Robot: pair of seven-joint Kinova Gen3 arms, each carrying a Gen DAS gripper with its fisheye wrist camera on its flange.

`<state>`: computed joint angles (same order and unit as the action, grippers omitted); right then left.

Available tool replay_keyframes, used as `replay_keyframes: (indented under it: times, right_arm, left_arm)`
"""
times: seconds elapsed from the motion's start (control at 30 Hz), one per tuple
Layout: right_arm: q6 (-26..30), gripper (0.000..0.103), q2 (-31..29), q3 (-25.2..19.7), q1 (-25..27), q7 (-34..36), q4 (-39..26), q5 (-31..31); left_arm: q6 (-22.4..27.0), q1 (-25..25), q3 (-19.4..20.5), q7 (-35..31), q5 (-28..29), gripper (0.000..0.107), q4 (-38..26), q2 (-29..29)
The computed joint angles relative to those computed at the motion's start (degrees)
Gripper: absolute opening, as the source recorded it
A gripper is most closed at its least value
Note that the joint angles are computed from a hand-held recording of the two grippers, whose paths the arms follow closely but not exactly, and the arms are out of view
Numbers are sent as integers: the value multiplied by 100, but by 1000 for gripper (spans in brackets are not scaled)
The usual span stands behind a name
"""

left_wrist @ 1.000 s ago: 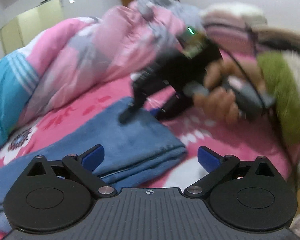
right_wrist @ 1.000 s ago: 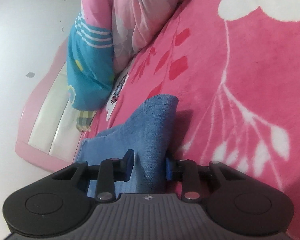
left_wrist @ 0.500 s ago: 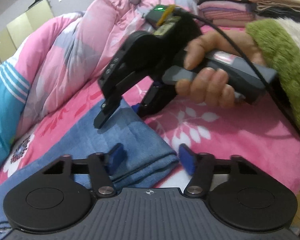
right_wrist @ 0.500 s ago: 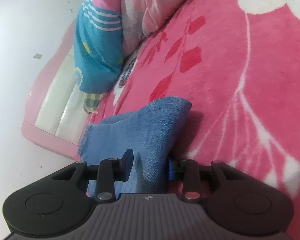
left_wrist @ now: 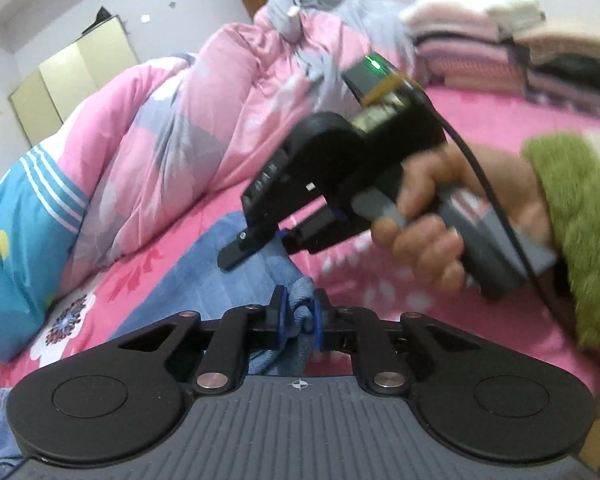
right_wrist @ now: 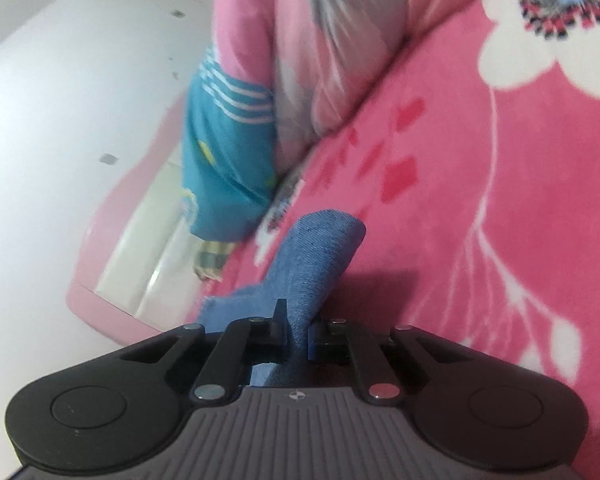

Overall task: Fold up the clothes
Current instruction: 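Grasp the folded jeans with the left tool while the right tool holds it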

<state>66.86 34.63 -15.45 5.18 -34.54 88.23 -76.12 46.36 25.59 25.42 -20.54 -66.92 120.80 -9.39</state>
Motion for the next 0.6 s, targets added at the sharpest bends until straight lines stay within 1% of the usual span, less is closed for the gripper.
replay_keyframes:
  times: [0.07, 0.13, 0.2, 0.27, 0.3, 0.33, 0.4, 0.47, 0.5, 0.53, 0.57, 0.6]
  right_arm:
    - [111, 8, -22, 8, 135, 48, -6, -62]
    - [232, 8, -50, 47, 275, 77, -15, -106]
    - [403, 8, -104, 129, 478, 110, -8, -105]
    - [548, 8, -225, 260, 737, 200, 52, -84]
    - [629, 8, -292, 340, 898, 245, 94, -91]
    - [713, 8, -351, 425, 1059, 285, 122, -99]
    - [886, 8, -516, 634, 1422, 432, 178, -61]
    - [1050, 8, -652, 859, 1752, 548, 166, 43]
    - [1050, 8, -711, 883, 1927, 585, 175, 134]
    - [956, 8, -782, 945, 1996, 654, 196, 275]
    - [834, 11, -883, 1113, 1970, 748, 253, 376]
    - [618, 18, -995, 1302, 1837, 829, 324, 571]
  left_arm:
    - [-221, -13, -112, -153, 143, 10, -122, -28]
    - [-443, -44, -126, -279, 206, 10, -233, 7]
    - [-786, -56, -183, -504, 353, 10, -382, 85]
    - [-1232, -115, -193, -709, 438, 10, -515, 182]
    - [-1465, -94, -223, -727, 396, 10, -565, 240]
    - [-1686, -141, -146, -714, 355, 10, -613, 295]
    - [-2152, 0, -203, -513, 107, 10, -743, 491]
    - [-2579, 18, -193, -369, -21, 10, -854, 678]
    - [-2698, 69, -202, -375, 10, 11, -916, 800]
    - [-2815, 140, -249, -467, 133, 12, -983, 929]
    - [-2909, 105, -223, -603, 350, 16, -1027, 1084]
    - [-2975, -29, -91, -754, 583, 18, -1065, 1225]
